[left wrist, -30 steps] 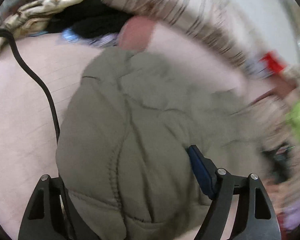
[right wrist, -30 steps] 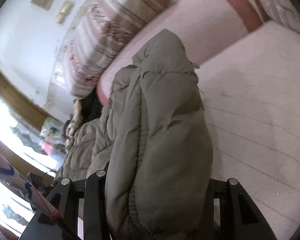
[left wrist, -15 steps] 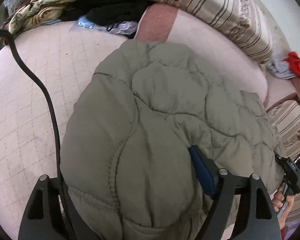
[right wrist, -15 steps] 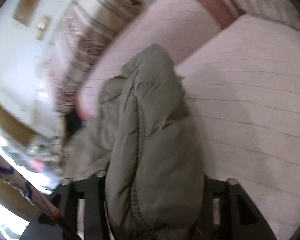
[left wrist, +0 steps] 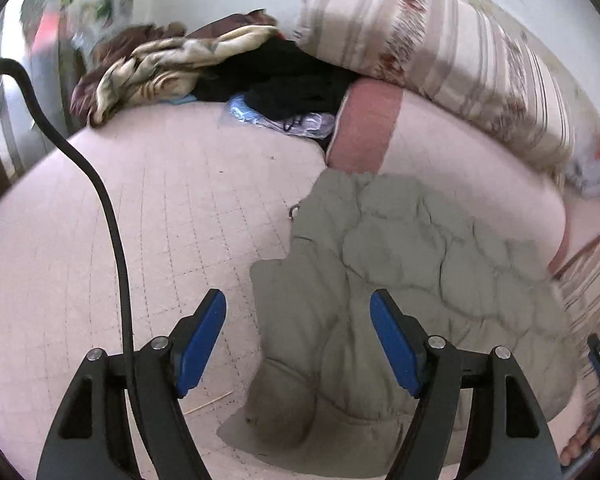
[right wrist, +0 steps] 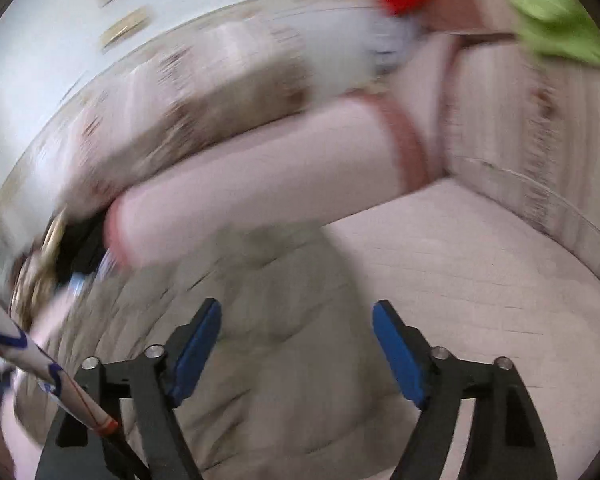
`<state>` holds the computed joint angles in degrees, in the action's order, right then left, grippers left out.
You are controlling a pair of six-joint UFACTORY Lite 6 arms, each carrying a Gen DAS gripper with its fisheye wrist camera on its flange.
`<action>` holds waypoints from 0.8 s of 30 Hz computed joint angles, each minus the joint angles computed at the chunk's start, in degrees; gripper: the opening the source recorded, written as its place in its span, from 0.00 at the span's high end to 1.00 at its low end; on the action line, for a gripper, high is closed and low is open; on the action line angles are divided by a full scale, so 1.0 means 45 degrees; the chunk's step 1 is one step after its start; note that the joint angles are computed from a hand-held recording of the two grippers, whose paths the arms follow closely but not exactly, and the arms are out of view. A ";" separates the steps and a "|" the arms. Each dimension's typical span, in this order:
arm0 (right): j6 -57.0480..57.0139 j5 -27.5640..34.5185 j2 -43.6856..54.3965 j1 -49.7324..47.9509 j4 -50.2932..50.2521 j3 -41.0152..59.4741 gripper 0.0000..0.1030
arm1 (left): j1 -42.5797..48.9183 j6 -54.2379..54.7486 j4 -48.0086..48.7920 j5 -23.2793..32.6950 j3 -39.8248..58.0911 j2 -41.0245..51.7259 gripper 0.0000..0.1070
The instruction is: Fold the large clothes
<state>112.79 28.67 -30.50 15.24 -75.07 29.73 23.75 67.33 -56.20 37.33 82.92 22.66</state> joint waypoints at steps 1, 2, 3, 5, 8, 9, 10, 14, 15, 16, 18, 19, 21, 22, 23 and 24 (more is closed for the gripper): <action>0.0143 -0.0310 0.0780 0.0556 -0.0169 0.0339 0.28 | -0.0273 0.0383 0.0047 -0.0206 -0.0373 -0.0184 0.31; 0.0686 -0.0516 0.1658 0.1110 -0.0643 0.0675 0.32 | -0.0711 0.0558 0.0340 -0.0684 -0.0754 -0.0298 0.31; 0.1072 -0.0521 0.2282 0.1510 -0.0982 0.0916 0.32 | -0.1060 0.0474 0.0786 -0.1311 -0.1049 -0.0372 0.30; 0.1528 -0.0497 0.4236 0.2292 -0.1623 0.1793 0.32 | -0.2063 0.0348 0.1784 -0.3418 -0.1763 -0.0261 0.26; 0.2633 0.0555 0.6528 0.2848 -0.2728 0.2634 0.26 | -0.2167 0.1558 0.0458 -0.3910 -0.1504 0.0677 0.21; 0.3155 0.0472 0.6795 0.2684 -0.3270 0.2558 0.24 | -0.2011 0.1187 0.0633 -0.3484 -0.1022 0.1076 0.20; 0.3656 0.0368 0.7005 0.2496 -0.3769 0.2510 0.23 | -0.1864 0.0847 0.0819 -0.3087 -0.0643 0.1372 0.18; 0.3483 0.0393 0.7298 0.2200 -0.3828 0.2887 0.20 | -0.1326 0.0330 0.0821 -0.1813 0.0075 0.1664 0.19; 0.3280 0.0508 0.7235 0.2319 -0.3483 0.2989 0.20 | -0.1263 0.0385 0.0683 -0.1783 -0.0249 0.1309 0.21; 0.3205 0.0620 0.6865 0.2455 -0.3152 0.2885 0.21 | -0.1063 0.0642 0.0274 -0.1577 -0.0691 0.0744 0.21; 0.3220 0.1195 0.6060 0.3172 -0.2629 0.2642 0.21 | -0.0695 0.1608 -0.0818 -0.1209 -0.1575 -0.0284 0.21; 0.3089 0.1680 0.6074 0.3704 -0.2349 0.2860 0.21 | -0.0638 0.2090 -0.1221 -0.1387 -0.2194 -0.0894 0.21; 0.2701 0.2492 0.6168 0.4485 -0.1962 0.3178 0.21 | -0.0783 0.3331 -0.2000 -0.2113 -0.3339 -0.1745 0.21; 0.2541 0.2747 0.6377 0.4815 -0.1879 0.3351 0.21 | -0.1198 0.3586 -0.1810 -0.3038 -0.3719 -0.1816 0.21; 0.2384 0.2629 0.6722 0.4884 -0.1846 0.3563 0.21 | -0.1647 0.3371 -0.1336 -0.3927 -0.3741 -0.1481 0.21; 0.2262 0.2322 0.7166 0.4767 -0.1806 0.3789 0.20 | -0.1843 0.3442 -0.1395 -0.4282 -0.3666 -0.1122 0.21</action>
<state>122.97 39.12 1.74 36.69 -83.20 46.78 15.46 82.82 -62.47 18.06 66.42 17.61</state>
